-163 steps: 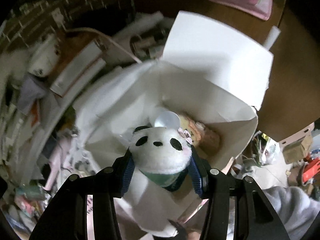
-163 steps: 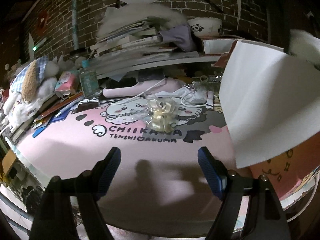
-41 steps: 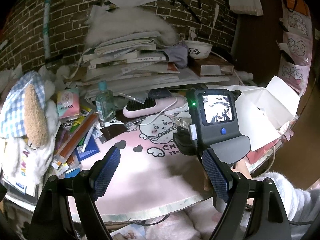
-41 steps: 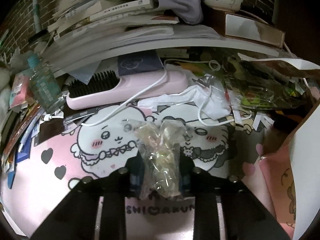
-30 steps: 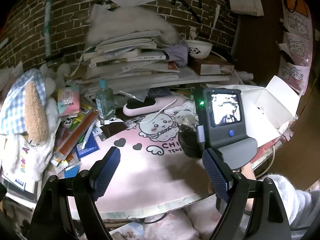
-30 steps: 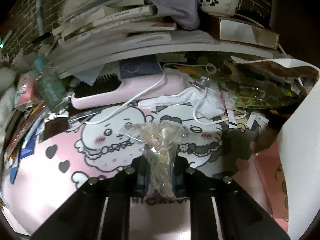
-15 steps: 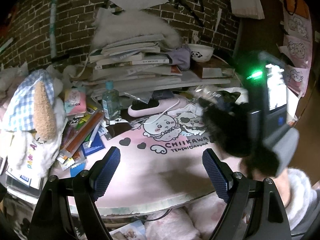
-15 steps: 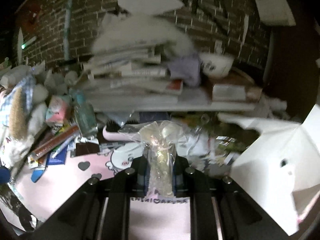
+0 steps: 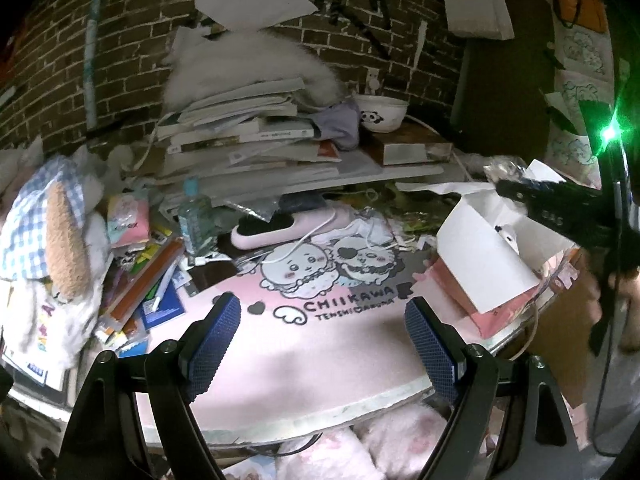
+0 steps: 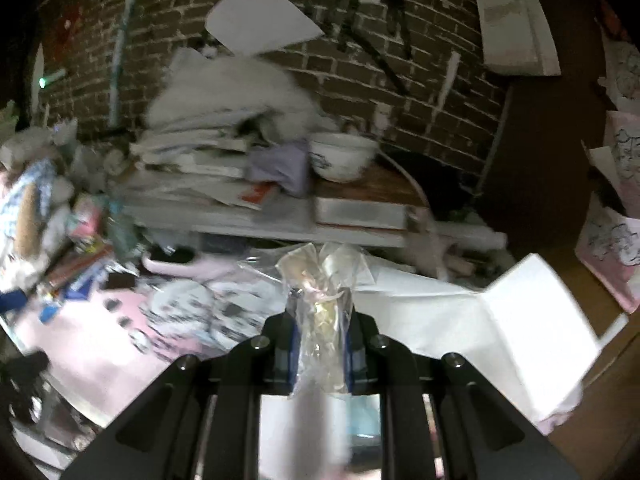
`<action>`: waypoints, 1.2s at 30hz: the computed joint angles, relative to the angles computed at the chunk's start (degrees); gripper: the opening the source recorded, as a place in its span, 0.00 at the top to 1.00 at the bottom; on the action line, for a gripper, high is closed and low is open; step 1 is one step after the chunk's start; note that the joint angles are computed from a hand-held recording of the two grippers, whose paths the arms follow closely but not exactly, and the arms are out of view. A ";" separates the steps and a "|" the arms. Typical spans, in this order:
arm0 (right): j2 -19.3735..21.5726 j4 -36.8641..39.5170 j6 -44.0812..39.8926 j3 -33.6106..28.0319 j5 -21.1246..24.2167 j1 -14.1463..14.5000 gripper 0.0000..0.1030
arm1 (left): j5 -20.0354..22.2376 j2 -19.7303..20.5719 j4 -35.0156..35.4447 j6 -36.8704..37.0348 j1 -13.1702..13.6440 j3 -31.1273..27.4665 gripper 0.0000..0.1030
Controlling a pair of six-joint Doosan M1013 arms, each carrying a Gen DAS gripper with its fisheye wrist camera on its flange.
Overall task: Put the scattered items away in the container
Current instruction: 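Carry the plastic bag into the white box and open the right gripper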
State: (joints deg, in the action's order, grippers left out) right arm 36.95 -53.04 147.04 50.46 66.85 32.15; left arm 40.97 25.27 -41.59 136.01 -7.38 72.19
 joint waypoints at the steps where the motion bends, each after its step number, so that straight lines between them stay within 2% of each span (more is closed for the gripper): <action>1: -0.79 1.79 -1.09 0.77 0.09 -0.54 0.86 | -0.06 0.05 -0.03 -0.02 -0.14 -0.04 0.20; 6: -3.41 12.97 -8.61 2.69 4.18 -4.27 0.86 | 0.38 0.37 0.36 0.35 -0.82 -0.38 0.20; 13: -3.41 19.41 -15.68 1.60 11.15 -6.95 0.86 | 0.86 0.66 1.74 0.06 -1.70 -0.84 0.20; 22: 0.02 21.53 -23.24 -3.22 20.07 -8.29 0.85 | 1.09 0.89 3.24 -1.00 -2.40 -1.18 0.20; 27: 0.78 21.33 -24.52 -3.74 20.87 -7.96 0.83 | 0.54 0.70 2.87 -0.75 -2.92 -1.11 0.20; 30: 0.69 21.47 -24.26 -3.48 20.70 -7.96 0.79 | 0.67 0.68 2.63 -0.41 -3.36 -1.27 0.20; 31: 0.65 21.61 -24.24 -3.41 20.64 -7.94 0.75 | 0.99 0.76 2.57 -0.24 -3.54 -1.46 0.20; 34: 0.27 21.37 -23.84 -2.72 20.06 -7.66 0.53 | 2.10 1.18 3.05 -0.33 -4.36 -2.43 0.20; 36: 0.13 20.36 -24.24 -2.35 19.53 -7.29 0.52 | 2.36 1.43 4.36 -0.70 -5.29 -3.10 0.20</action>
State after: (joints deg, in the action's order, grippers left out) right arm 37.08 -32.69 122.80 48.11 86.38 24.86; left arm 43.32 26.70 -37.22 135.32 -12.67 69.09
